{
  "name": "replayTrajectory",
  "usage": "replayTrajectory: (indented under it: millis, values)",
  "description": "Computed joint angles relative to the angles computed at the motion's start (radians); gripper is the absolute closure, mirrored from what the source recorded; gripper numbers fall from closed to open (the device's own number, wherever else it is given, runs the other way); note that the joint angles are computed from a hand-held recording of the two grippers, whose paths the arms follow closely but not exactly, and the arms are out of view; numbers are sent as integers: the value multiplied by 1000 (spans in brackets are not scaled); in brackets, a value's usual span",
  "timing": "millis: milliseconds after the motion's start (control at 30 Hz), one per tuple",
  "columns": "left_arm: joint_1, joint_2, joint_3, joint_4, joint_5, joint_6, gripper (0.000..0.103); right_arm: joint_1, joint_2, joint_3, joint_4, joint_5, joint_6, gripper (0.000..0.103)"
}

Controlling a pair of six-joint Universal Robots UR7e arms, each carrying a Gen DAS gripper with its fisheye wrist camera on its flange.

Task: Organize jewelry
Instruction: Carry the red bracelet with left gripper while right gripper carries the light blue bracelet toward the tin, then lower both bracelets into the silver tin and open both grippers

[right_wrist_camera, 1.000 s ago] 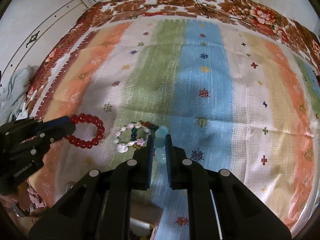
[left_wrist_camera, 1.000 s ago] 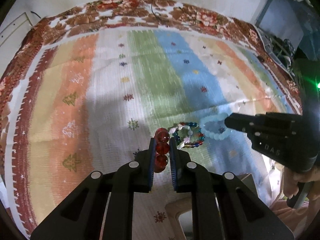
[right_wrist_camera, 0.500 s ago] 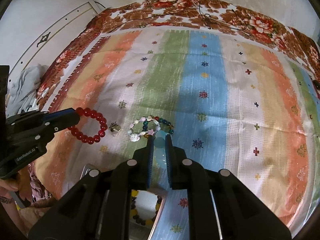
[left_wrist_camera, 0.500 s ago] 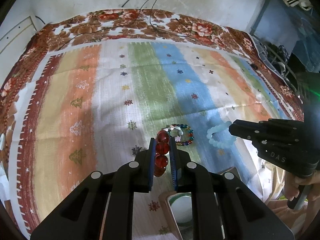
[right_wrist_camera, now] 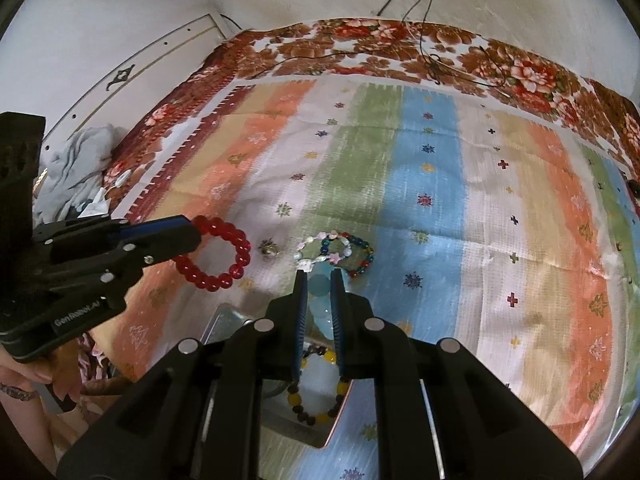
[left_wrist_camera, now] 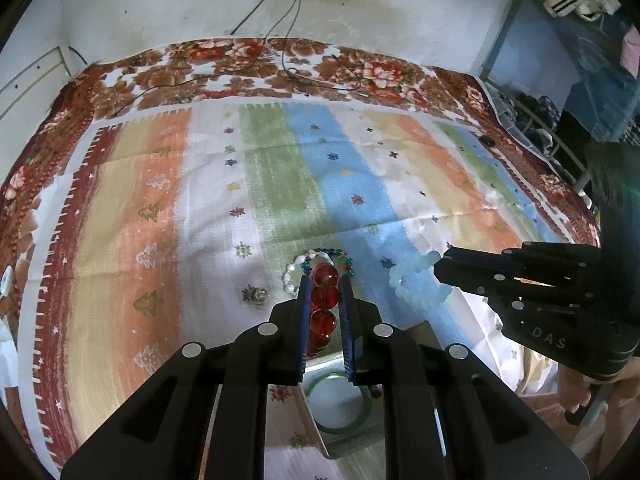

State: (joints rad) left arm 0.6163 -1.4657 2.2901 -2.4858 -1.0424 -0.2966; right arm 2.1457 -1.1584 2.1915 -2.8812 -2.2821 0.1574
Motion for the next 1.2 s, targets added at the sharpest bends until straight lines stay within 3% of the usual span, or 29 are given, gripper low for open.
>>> replayTrajectory:
  millis: [467, 1100, 1133, 1200]
  values:
    - [-77, -70, 73, 21, -13, -49, 90, 60, -29, 54, 29, 8, 39, 90]
    - [-129, -88, 122, 69, -34, -112, 90, 72, -42, 99, 55, 24, 78, 90]
    - [-129, -84, 122, 71, -34, -113, 90, 74, -40, 99, 51, 15, 79, 89]
    - [-124, -80, 120, 72, -31, -115, 89, 70, -41, 100, 47, 8, 81, 70]
